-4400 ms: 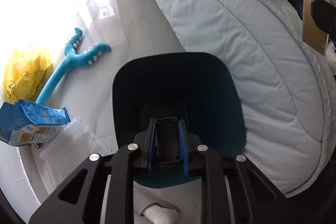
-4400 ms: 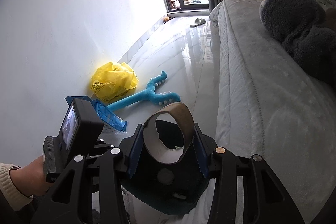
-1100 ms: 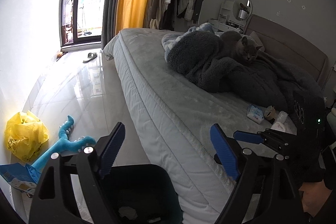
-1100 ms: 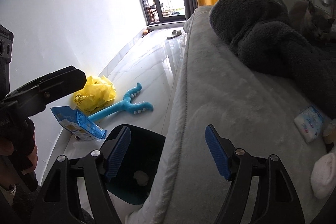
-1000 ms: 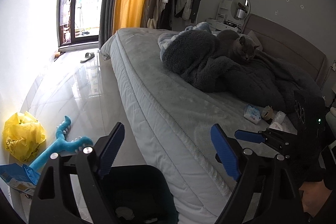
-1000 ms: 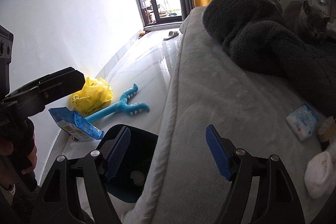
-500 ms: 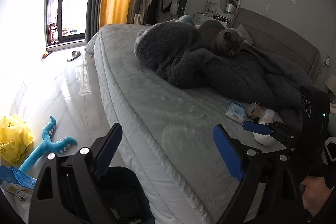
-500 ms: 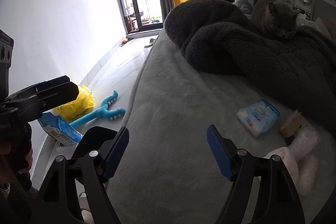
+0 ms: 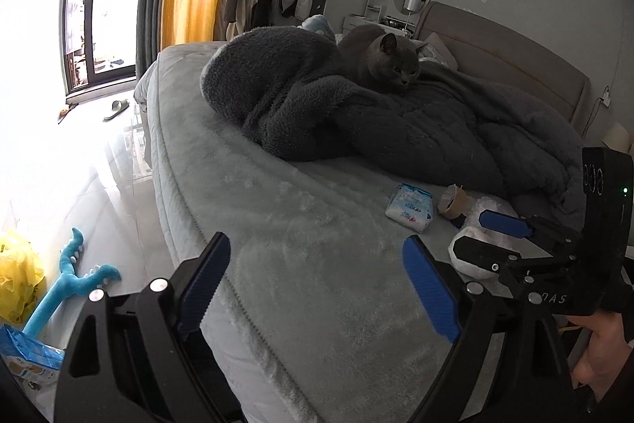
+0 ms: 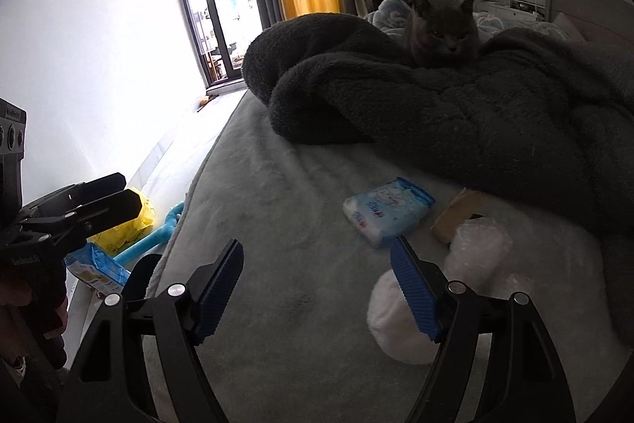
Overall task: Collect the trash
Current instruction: 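Move both open tools from the bin back to the trash on the bed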
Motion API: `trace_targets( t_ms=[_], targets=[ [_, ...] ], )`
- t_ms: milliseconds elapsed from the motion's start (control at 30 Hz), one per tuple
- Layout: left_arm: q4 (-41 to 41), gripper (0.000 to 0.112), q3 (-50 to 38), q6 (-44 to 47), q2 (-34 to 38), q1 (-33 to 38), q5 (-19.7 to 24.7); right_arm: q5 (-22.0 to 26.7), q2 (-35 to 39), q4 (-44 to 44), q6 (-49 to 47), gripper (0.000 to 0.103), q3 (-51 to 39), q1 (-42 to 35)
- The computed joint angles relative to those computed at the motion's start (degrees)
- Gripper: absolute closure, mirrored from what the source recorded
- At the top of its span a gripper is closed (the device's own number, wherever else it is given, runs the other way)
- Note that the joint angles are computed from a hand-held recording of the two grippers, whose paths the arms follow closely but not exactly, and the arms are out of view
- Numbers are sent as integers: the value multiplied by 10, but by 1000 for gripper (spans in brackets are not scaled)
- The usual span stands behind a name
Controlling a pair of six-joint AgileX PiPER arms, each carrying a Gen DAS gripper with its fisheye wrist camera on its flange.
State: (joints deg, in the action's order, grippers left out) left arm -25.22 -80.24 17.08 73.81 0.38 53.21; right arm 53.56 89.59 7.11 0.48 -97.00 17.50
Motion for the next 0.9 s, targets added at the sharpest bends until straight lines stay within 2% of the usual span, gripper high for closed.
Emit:
trace_targets(
  t_ms=[400,600,733,900],
  targets=[
    [60,22,-3,-79,21,-106,-43,-18,-38,76,-72,26,65,-113],
    [78,22,-7,-107,33,-145,-57,-17,-33,151,-104,26,89,-183],
    [88,22,-11,-125,45,-173,-65,-20,-33,146,-97,26,104,-207],
    [92,22,-13,-140,56,-200,-75,-12,-18,186,-122,26,105,-248]
  ],
)
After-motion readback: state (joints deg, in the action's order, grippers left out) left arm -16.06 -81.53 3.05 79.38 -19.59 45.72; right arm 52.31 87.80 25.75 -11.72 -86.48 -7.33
